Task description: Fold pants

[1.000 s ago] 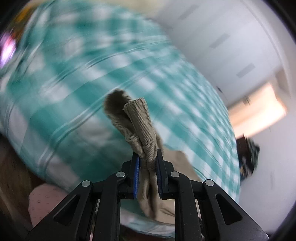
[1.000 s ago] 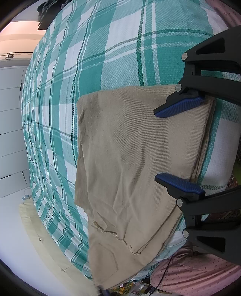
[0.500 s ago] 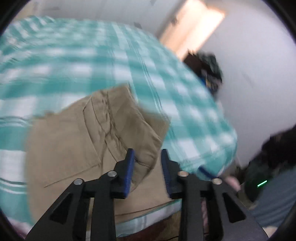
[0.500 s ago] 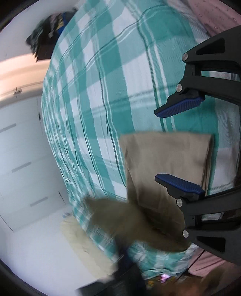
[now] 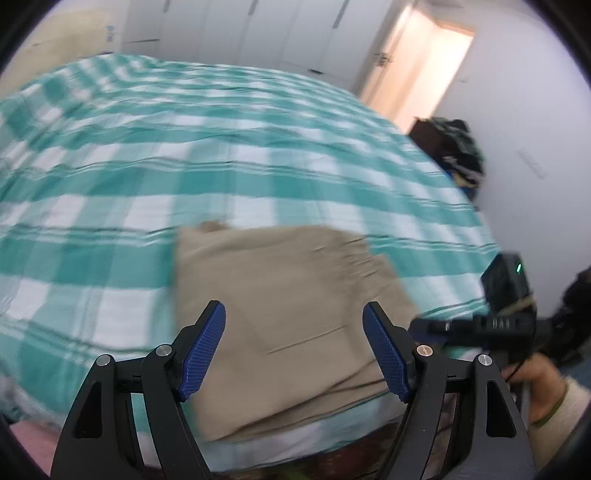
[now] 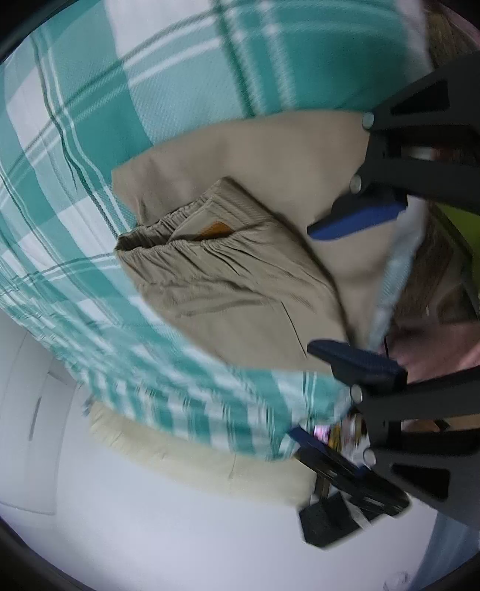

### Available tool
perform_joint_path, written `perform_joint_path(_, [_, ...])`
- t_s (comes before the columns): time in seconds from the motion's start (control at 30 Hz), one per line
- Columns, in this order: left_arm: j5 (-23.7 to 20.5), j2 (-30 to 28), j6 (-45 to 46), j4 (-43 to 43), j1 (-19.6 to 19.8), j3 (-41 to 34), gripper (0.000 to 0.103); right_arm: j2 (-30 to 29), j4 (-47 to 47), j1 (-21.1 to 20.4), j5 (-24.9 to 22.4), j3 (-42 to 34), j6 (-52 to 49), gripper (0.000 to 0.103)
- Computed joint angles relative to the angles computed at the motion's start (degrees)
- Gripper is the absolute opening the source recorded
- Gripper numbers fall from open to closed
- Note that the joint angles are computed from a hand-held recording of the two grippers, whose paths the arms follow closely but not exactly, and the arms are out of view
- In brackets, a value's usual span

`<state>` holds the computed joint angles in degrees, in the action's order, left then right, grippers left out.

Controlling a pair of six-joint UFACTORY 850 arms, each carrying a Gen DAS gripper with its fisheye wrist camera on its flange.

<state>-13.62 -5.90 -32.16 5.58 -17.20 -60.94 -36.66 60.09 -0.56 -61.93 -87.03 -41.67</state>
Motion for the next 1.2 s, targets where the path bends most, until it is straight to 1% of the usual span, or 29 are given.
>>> perform_joint_path(0.03, [0.02, 0.65, -3.53, 3.04, 0.15, 1.43, 0.078, -0.03, -2.21, 0.9, 2.34, -0.41, 1.24, 0.037])
perform_joint_path(0.07, [0.09, 1.14, -5.36, 4.28, 0.36, 2.49, 0.078, 0.12, -5.31, 1.92, 5.73, -0.78, 3.74, 0.02])
perform_joint_path(0.13, [0.96, 1.94, -7.67, 5.51, 0.52, 4.53, 0.078, 1.12, -8.07, 2.87, 9.39, -0.34, 5.27, 0.012])
perform_joint_path(0.17, [1.8, 2.37, -10.48, 8.27, 0.17, 5.5, 0.078, 1.93, -8.44, 3.18, 10.66, -0.02, 4.54, 0.01])
perform_joint_path(0.27, [3.36, 1.7, -11.82, 11.63, -1.14, 5.71, 0.078, 5.96, -6.61, 4.1, 15.65, 1.25, -3.85, 0.004])
perform_joint_path(0.3, [3.2, 0.19, -10.64, 11.84, -1.97, 4.86, 0.078, 6.2, -6.44, 4.28, 16.87, 0.73, -5.44, 0.001])
perform_joint_path(0.33, [2.81, -0.39, -8.02, 10.05, -2.36, 4.56, 0.078, 5.89, -8.08, 4.67, 18.99, -0.28, -6.14, 0.0])
perform_joint_path(0.37, [1.47, -2.97, -3.01, 6.54, -3.07, 2.95, 0.078, 5.21, -10.69, 5.01, 21.14, -1.25, -4.53, 0.0])
perform_joint_path(0.4, [0.17, -5.0, 0.37, 3.93, -3.46, 1.66, 0.072, 4.11, -13.52, 5.01, 22.15, -2.41, -1.74, 0.0])
perform_joint_path(0.43, [-0.91, -7.05, 1.35, 3.07, -3.93, 0.51, 0.068, 2.12, -14.62, 4.34, 20.85, -4.08, 0.85, 0.0])
perform_joint_path(0.47, [-1.53, -8.36, -0.07, 4.5, -4.32, -0.14, 0.068, 0.02, -14.23, 3.32, 17.82, -5.65, 3.17, 0.0])
perform_joint_path(0.5, [-1.54, -8.73, -3.89, 8.15, -4.72, -0.25, 0.068, -0.79, -13.3, 2.56, 16.18, -5.89, 4.42, 0.0])
perform_joint_path(0.53, [-1.23, -8.68, -5.82, 9.84, -4.95, -0.13, 0.068, -0.64, -11.6, 1.76, 15.04, -5.2, 4.32, 0.003])
perform_joint_path(0.6, [-0.52, -8.43, -3.75, 6.86, -4.69, -0.02, 0.068, -0.33, -8.35, 0.57, 12.05, -4.44, 3.03, 0.013])
perform_joint_path(0.63, [-0.23, -8.33, -2.22, 5.0, -4.49, 0.07, 0.068, -0.56, -6.22, -0.02, 9.13, -4.29, 2.1, 0.03])
perform_joint_path(0.67, [0.11, -8.3, -1.01, 3.42, -4.3, 0.2, 0.068, -1.08, -4.19, -0.49, 5.49, -4.41, 1.46, 0.056])
perform_joint_path(0.7, [0.4, -8.05, -0.9, 3.1, -4.23, 0.57, 0.068, -1.6, -3.05, -0.7, 3.0, -4.45, 1.32, 0.066])
perform_joint_path(0.73, [0.55, -7.94, -1.34, 3.29, -4.23, 0.69, 0.068, -2.18, -2.86, -0.51, 1.24, -4.73, 1.92, 0.07])
perform_joint_path(0.8, [0.59, -7.76, -2.79, 4.8, -4.42, 0.86, 0.068, -2.82, -4.37, 0.61, 0.27, -5.18, 3.61, 0.069])
perform_joint_path(0.87, [0.64, -7.82, -3.31, 5.07, -4.49, 0.79, 0.068, -2.83, -4.83, 1.31, 0.44, -4.9, 3.03, 0.056])
perform_joint_path(0.9, [0.52, -7.74, -4.12, 5.66, -4.53, 0.83, 0.068, -3.07, -6.16, 1.88, 0.6, -5.24, 3.64, 0.037])
perform_joint_path(0.93, [0.46, -7.64, -3.85, 5.16, -4.49, 0.81, 0.068, -2.73, -8.72, 2.51, 2.47, -5.17, 5.11, 0.022])
perform_joint_path(0.97, [0.5, -7.23, -3.98, 4.9, -4.56, 0.94, 0.068, -2.11, -10.92, 3.12, 4.58, -4.81, 6.01, 0.018])
perform_joint_path(1.0, [0.77, -6.54, -5.78, 6.28, -4.77, 1.15, 0.068, -0.94, -10.73, 3.47, 6.15, -3.82, 4.63, 0.014])
perform_joint_path(1.07, [3.11, -5.12, -6.99, 7.91, -5.2, 1.95, 0.068, 2.22, -10.94, 4.36, 10.13, -1.76, 0.52, 0.011])
perform_joint_path(1.1, [4.11, -4.83, -8.5, 10.39, -5.65, 1.97, 0.07, 3.8, -10.53, 4.61, 11.91, -1.02, -2.24, 0.011])
perform_joint_path(1.13, [4.56, -5.29, -7.61, 10.58, -6.01, 1.53, 0.071, 5.27, -9.36, 5.02, 14.41, -0.18, -5.88, 0.01])
perform_joint_path(1.17, [4.03, -6.25, -4.9, 8.72, -6.2, 0.75, 0.071, 5.53, -10.18, 5.52, 16.53, -0.41, -7.4, 0.01])
perform_joint_path(1.2, [2.08, -8.48, 0.2, 4.52, -6.41, -1.24, 0.071, 4.97, -13.41, 6.33, 19.5, -1.12, -6.73, 0.01])
